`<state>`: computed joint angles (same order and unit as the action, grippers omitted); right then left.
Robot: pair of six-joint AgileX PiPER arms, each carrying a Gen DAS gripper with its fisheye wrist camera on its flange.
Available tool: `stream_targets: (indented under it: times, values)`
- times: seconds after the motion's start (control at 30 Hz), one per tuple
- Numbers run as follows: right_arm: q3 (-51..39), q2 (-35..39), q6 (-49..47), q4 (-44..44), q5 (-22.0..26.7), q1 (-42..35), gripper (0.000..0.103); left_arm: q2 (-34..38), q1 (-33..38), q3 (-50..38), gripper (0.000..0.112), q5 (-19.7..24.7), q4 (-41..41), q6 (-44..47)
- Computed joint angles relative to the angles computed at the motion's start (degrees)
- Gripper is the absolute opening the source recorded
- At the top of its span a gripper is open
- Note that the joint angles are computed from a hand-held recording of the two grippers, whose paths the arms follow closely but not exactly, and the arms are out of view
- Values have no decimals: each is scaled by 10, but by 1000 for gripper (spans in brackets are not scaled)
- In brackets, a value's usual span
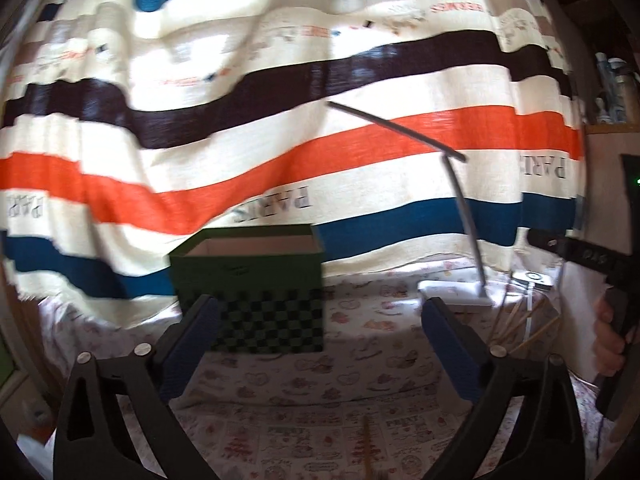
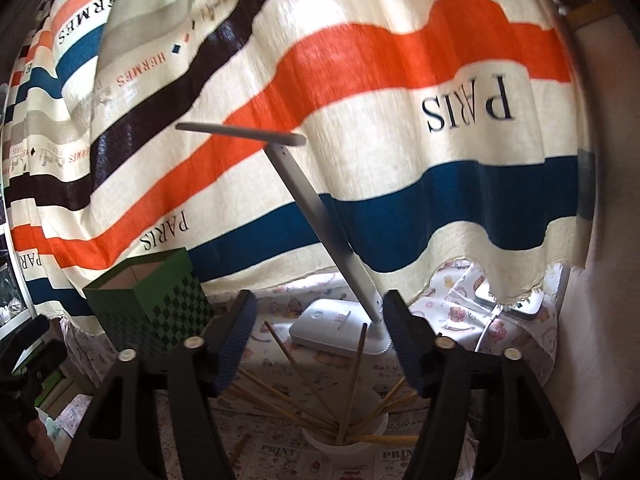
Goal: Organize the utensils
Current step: 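Lower both chopsticks into the clear cup and open both tools, then move both open tools back toward the last chopsticks beside the fork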
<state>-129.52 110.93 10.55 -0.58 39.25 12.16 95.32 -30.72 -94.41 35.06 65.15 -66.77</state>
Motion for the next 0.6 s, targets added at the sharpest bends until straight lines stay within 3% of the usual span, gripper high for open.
stream_targets:
  times: [0.03, 0.1, 0.3, 0.4, 0.5, 0.6]
  values:
    - [21, -13, 13, -18, -11, 9, 85, -12, 1, 25, 101, -5, 12, -16]
    - [87, -53, 43, -52, -51, 27, 92, -33, 3, 64, 102, -14, 17, -10]
    - [190, -116, 84, -88, -80, 72, 92, -87, -14, 178, 102, 14, 143, -123]
    - [258, -147, 136, -159, -105, 101, 94, -117, -3, 234, 102, -8, 183, -190]
    - [329, -175, 251, -302, -112, 141, 94, -134, 23, 274, 102, -56, 221, -249]
    - [393, -202, 314, -341, -136, 153, 95, -117, 26, 297, 102, -37, 290, -317]
